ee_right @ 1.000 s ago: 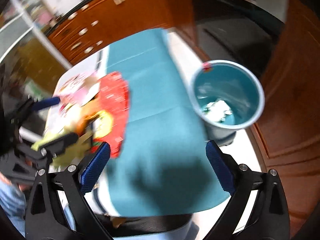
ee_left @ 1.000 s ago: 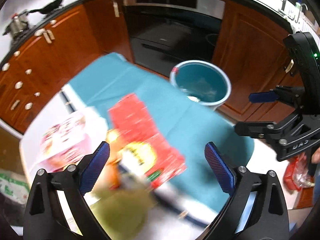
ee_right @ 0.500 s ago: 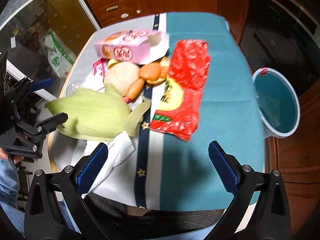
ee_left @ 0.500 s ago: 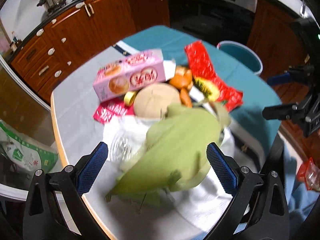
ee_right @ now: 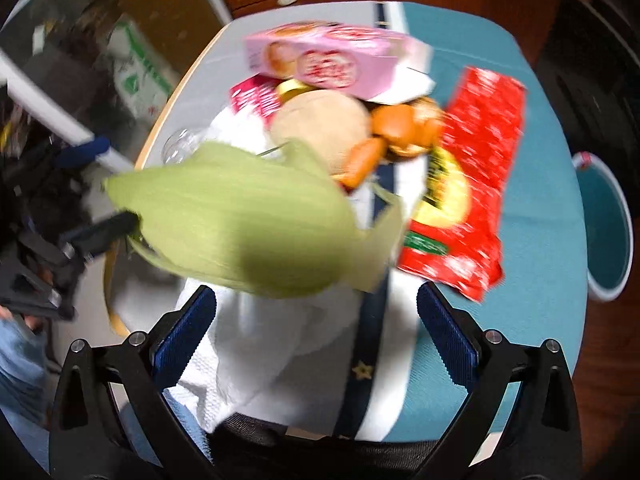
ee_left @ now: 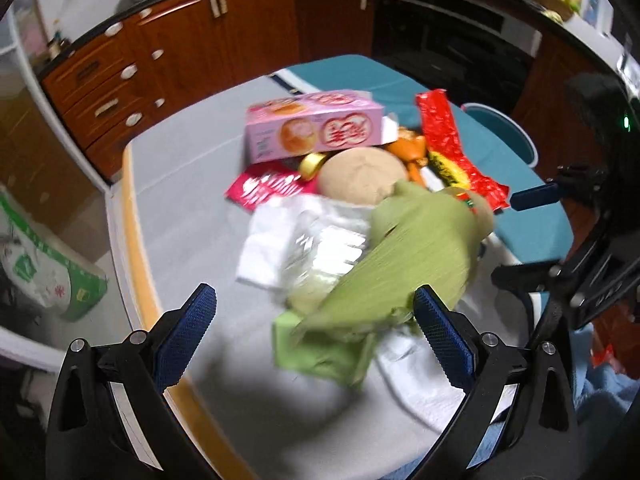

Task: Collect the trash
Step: 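Grasp the clear water bottle with the left tool while the right tool grasps the corn husk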

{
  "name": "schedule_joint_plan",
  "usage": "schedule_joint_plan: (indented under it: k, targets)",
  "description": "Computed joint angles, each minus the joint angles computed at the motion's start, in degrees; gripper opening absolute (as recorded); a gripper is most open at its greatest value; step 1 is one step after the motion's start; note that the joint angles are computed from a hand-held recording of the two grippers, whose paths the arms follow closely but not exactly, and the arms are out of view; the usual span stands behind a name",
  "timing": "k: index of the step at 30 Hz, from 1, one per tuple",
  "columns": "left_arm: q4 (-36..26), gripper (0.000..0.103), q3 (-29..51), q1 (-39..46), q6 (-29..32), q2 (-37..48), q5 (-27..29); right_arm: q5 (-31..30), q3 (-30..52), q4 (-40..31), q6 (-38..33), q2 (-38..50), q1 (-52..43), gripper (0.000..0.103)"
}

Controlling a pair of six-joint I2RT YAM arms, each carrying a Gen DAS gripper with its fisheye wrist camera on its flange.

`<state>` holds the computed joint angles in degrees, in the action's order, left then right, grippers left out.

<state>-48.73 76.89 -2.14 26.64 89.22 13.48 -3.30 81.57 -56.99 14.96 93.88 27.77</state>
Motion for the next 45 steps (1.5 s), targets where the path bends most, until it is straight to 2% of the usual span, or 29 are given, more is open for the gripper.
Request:
schedule_joint_plan:
  k: [7, 17, 20, 22, 26, 28, 31, 36, 38, 40, 45]
  targets:
    - [-0.47, 0.099, -1.43, 5.45, 0.78, 1.19, 1.4, 5.88, 6.13, -1.34, -3.71, 7.61, 3.86, 0.096]
    - [-0.01, 0.099, -2.71, 6.24, 1.12, 2.94, 3.27, -5.03, 7.46, 1.68, -5.37, 9.41, -1.24, 0.096]
    - [0.09, 0.099, -3.05, 5.58, 0.82, 3.01, 3.32, -9.22, 5.48, 4.08, -4.47, 7.66, -2.97, 0.085]
    - [0.31, 0.099, -3.46, 5.0, 0.84, 2.76, 2.99, -10.85, 4.68, 4.45, -3.93, 6.73, -3.51, 0.074]
    - [0.16, 0.099, -4.0, 3.81, 0.41, 2.27, 2.76, -14.25, 2.75, 5.56, -1.27, 3.81, -5.8, 0.06]
    - [0.28, 0.099, -4.62, 3.17, 0.04, 1.52, 2.59, -16.19, 1.56, 6.48, -0.05, 1.37, -8.18, 0.042]
    - [-0.14, 0.099, -5.07, 2.05, -0.67, 0.65, 2.75, -13.1, 1.58, 6.95, 1.3, -0.49, -8.78, 0.025]
    - [-1.31, 0.099, -3.76, -0.44, -3.72, 1.36, 3.35, -12.53, 0.63, 6.98, 1.28, -1.43, -10.34, 0.023]
    - [-1.71, 0.099, -1.9, -2.06, -6.84, 3.34, 3.16, -12.72, -0.77, 7.89, 1.78, -2.14, -10.9, 0.024]
    - [-2.34, 0.099, 0.49, -3.98, -10.41, 5.95, 2.3, -10.94, -1.73, 8.28, 1.83, -2.64, -11.15, 0.03]
    - [-2.46, 0.099, 4.72, -7.38, -17.88, 11.09, 0.49, -8.47, -2.31, 9.67, 2.41, -0.97, -10.65, 0.04]
